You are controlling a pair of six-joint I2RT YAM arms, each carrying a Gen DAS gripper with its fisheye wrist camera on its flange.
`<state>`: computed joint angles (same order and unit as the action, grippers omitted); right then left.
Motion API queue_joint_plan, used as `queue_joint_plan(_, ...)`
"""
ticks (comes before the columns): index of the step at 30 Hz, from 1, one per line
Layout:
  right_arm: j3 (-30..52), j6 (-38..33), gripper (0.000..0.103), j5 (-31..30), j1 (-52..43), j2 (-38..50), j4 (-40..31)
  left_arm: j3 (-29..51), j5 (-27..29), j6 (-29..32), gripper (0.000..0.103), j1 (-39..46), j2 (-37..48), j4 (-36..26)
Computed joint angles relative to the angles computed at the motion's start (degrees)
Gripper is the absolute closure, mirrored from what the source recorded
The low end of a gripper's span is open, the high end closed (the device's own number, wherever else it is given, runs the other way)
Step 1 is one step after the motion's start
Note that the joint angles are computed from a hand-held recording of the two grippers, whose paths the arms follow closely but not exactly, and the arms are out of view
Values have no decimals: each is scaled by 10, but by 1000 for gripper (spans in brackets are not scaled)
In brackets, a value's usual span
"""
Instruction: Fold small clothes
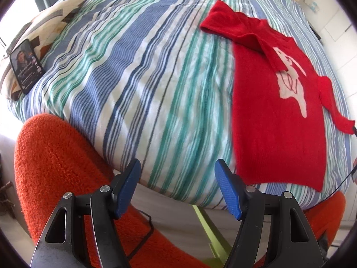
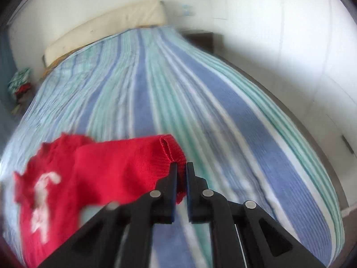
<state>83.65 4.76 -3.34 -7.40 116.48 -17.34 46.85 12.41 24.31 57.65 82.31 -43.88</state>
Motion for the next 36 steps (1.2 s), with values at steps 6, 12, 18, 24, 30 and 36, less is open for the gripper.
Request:
queue_joint_plan(6,24,5,96,3,-53,57,-12,-13,-7,1,32,-40,-46,-22)
queue_joint_plan(12,-5,40,97,59,-61,61,-8,-29,-29,5,32,-39,-49,-8)
queue_joint_plan(18,-1,50,98,64,-80,98,-27,-26,-51,8,32,-64,-49,7)
queue_joint_plan(24,22,5,94,121,-50,121,-31,75,-33,2,30,-116,-44,14)
queue_joint_plan(30,-107,5,40,47,-76,1,49,164,44,-42,19,-221,0,78)
queue_joint_plan(36,-272,-72,37,31,-62,-210,60,136,-73,86,31,-414,118,223)
